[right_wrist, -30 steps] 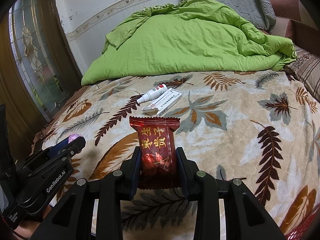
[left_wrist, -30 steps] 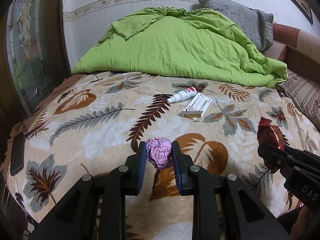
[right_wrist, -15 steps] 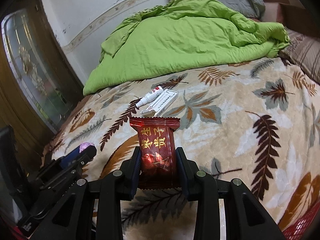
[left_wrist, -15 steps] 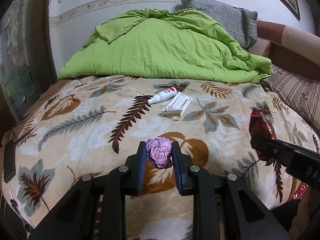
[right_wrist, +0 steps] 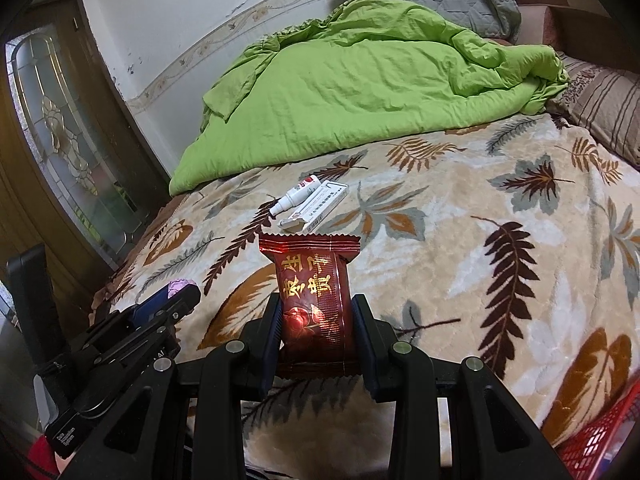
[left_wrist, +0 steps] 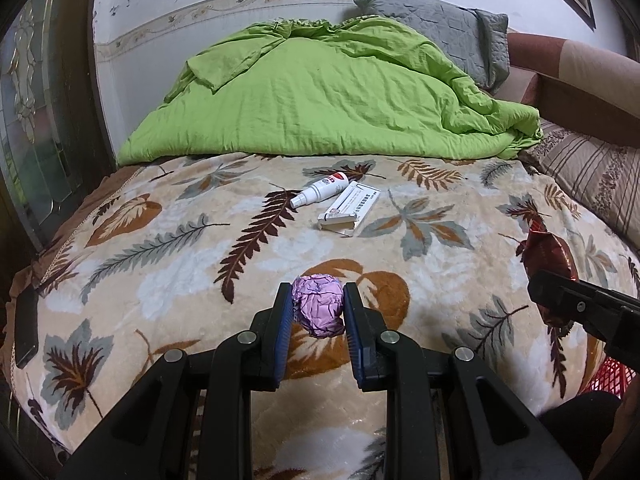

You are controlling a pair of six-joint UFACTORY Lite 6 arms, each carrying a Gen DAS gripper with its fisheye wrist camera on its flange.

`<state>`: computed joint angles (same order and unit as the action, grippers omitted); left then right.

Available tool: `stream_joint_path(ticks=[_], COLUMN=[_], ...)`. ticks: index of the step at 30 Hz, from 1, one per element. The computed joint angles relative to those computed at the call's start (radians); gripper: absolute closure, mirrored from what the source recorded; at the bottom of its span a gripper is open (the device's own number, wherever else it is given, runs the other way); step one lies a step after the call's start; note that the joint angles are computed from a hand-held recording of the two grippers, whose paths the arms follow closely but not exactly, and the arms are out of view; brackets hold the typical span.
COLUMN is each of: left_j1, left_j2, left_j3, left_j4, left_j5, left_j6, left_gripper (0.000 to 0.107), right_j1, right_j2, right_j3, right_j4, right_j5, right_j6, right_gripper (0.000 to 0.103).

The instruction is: Collect trash

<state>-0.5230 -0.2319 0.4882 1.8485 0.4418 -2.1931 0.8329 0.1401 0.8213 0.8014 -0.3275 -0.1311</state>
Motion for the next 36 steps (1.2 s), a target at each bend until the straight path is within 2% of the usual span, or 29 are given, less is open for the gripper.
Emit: stream_joint_path(ticks=[11,23,31,36], left_j1=[-0.087,-0.149,-0.216,-0.263], left_j2=[0.000,-0.003,-0.033,-0.026], left_j3=[-0.003,0.003,0.012,0.033], left_j4=[-0.072,-0.128,-0.202,-0.236], left_j5=[0.065,0.091,0.093,0.099], left_j6=[0.042,0.066,0.126,0.154], left_gripper=[0.083,0.083,0.083,0.083], right_j1=[0.002,0.009,0.014,0.032], right_j2=[-0.031,-0.047,-0.180,-0.311], right_j3=[-0.037,-0.051,-0.175,-0.267], right_j4=[-0.009,0.015,0.075,0.256], right_j5=[-0.009,-0.009,0.005,-0.002], right_j6=[0.022,0.002,-0.023,-0.181], right_gripper=[0.066,0.066,0.066,0.066])
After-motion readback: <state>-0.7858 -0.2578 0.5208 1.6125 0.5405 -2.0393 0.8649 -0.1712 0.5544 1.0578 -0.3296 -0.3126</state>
